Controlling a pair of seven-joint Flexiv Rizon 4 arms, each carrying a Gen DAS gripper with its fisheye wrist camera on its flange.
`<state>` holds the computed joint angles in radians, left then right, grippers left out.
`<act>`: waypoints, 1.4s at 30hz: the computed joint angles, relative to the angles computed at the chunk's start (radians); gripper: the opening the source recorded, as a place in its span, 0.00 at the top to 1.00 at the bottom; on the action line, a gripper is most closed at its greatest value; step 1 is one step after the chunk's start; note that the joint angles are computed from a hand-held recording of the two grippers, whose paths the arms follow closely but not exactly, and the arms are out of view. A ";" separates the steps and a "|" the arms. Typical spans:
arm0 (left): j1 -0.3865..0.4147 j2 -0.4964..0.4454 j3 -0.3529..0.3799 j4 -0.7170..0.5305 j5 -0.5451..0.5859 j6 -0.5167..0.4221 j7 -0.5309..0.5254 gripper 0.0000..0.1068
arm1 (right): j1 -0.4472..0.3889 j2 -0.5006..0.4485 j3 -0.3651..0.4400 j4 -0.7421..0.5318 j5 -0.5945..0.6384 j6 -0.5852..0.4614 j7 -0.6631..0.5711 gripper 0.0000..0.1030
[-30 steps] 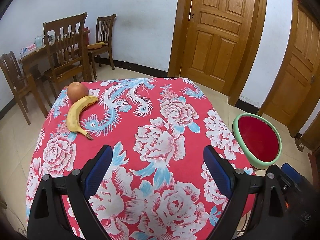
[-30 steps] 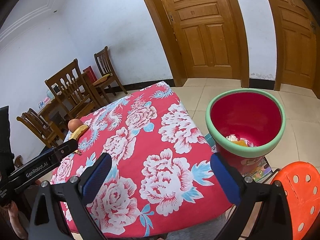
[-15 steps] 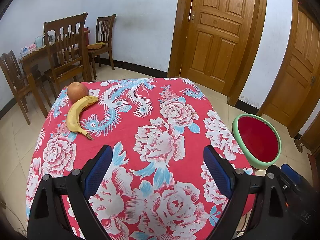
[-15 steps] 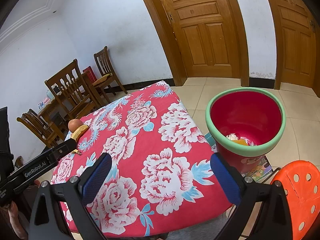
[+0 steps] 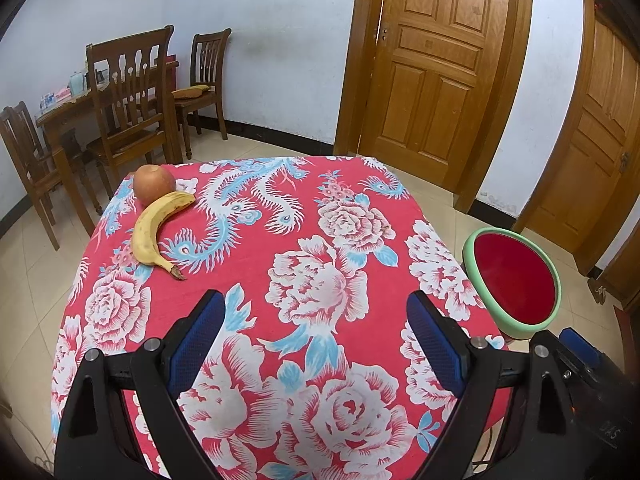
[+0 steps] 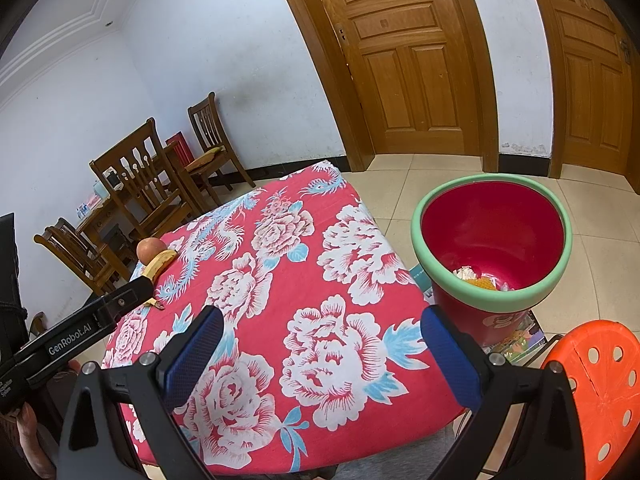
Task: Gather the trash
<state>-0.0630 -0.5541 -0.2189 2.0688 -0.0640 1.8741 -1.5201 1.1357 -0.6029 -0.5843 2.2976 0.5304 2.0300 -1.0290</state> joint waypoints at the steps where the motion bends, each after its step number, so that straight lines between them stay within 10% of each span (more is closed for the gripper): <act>1: 0.002 -0.001 -0.001 0.000 0.002 0.001 0.000 0.14 | 0.003 0.000 -0.002 0.000 0.001 -0.001 0.000 0.02; 42: 0.008 0.001 -0.007 0.000 0.007 -0.001 -0.003 0.15 | 0.004 0.009 0.002 0.001 0.001 -0.002 0.003 0.02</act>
